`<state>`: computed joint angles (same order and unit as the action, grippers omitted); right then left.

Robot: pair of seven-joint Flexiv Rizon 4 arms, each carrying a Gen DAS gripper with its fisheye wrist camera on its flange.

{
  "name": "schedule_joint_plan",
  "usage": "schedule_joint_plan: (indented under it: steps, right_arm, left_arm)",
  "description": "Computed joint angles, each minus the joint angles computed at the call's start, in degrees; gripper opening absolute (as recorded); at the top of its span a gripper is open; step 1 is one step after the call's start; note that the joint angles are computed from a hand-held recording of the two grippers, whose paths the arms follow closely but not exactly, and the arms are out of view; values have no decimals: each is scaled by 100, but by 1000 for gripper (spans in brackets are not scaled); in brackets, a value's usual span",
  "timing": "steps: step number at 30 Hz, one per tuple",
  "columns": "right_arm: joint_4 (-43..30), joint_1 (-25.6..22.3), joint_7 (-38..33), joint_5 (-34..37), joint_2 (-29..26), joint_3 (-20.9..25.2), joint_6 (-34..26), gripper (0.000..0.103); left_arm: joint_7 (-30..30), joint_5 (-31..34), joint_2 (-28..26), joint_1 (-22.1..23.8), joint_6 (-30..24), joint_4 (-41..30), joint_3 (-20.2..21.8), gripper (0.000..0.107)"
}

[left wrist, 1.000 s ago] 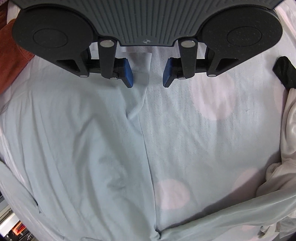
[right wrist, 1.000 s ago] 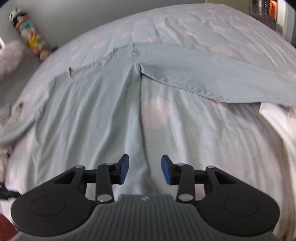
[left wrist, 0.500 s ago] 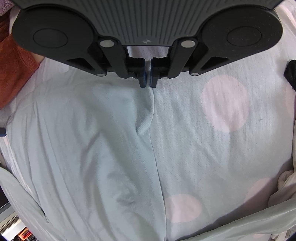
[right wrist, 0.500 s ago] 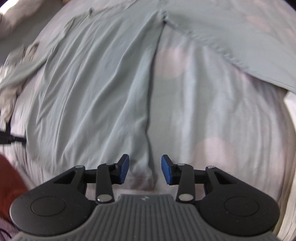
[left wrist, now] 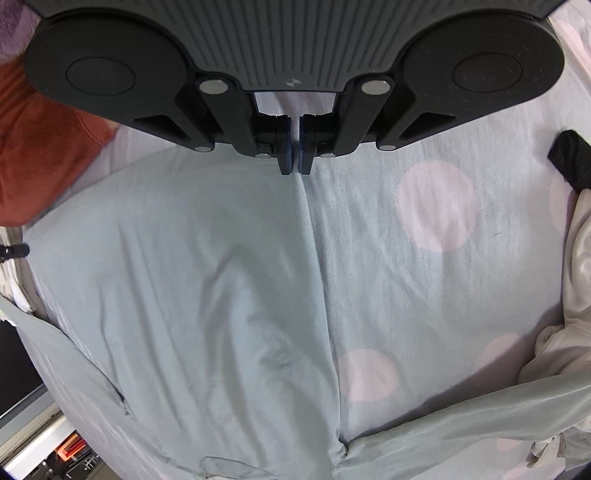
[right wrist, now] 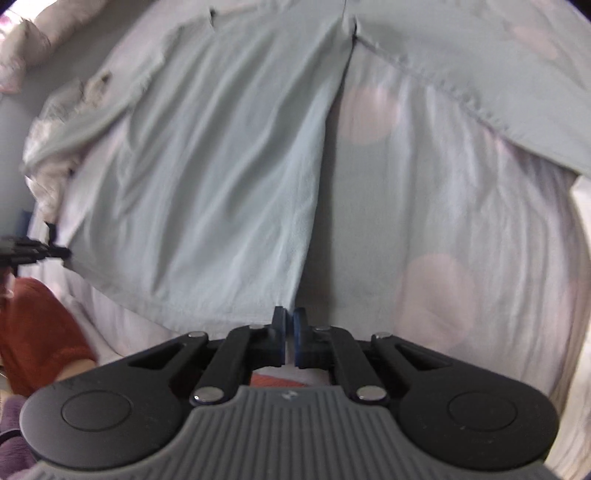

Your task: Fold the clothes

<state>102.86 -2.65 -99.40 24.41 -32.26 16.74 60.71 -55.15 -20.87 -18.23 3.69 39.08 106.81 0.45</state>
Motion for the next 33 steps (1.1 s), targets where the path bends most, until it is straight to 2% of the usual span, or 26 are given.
schedule_joint_plan:
  steps: [2,3,8,12,20,23,25,27,29,33]
  right_arm:
    - [47,80,96,-145,92,-95,-86,4]
    - [74,223,243,-367,97,-245,-120,3]
    - [32,562,877,-1048,-285,-582,-239,3]
    - [-108,559,1080,-1347,-579,-564,-465,3]
    - [-145,633,1221,-1807,-676,-610,-625,3]
    - [-100,582,1257,-1794,-649,-580,-583,6]
    - [39,564,1245,-1802,-562,-575,-431,8]
    - [227,541,1288,-1757,-450,-574,-153,26]
    - [364,394,1227,-1561,-362,-446,192,32]
    - [564,299,1294,-1374,-273,-410,858,33]
  left_arm:
    - [-190,240,-130,128,-313,-390,-107,1]
    - [-304,282,-163,-49,-407,-480,28,1]
    - [-760,847,-468,-243,-638,-852,79,1]
    - [-1104,1377,-764,-402,-1033,-1274,133,1]
    - [-1436,1970,-1277,-607,-1733,-1989,173,2]
    - [-1402,1990,-1204,-605,-1649,-1910,161,3]
    - [-1315,1880,-1115,-540,-1627,-1815,132,8]
    - [-1224,1628,-986,-424,-1499,-1651,91,28]
    - [-1091,1265,-822,-275,-1254,-1434,33,39]
    - [-771,686,-558,-75,-663,-1113,-31,41]
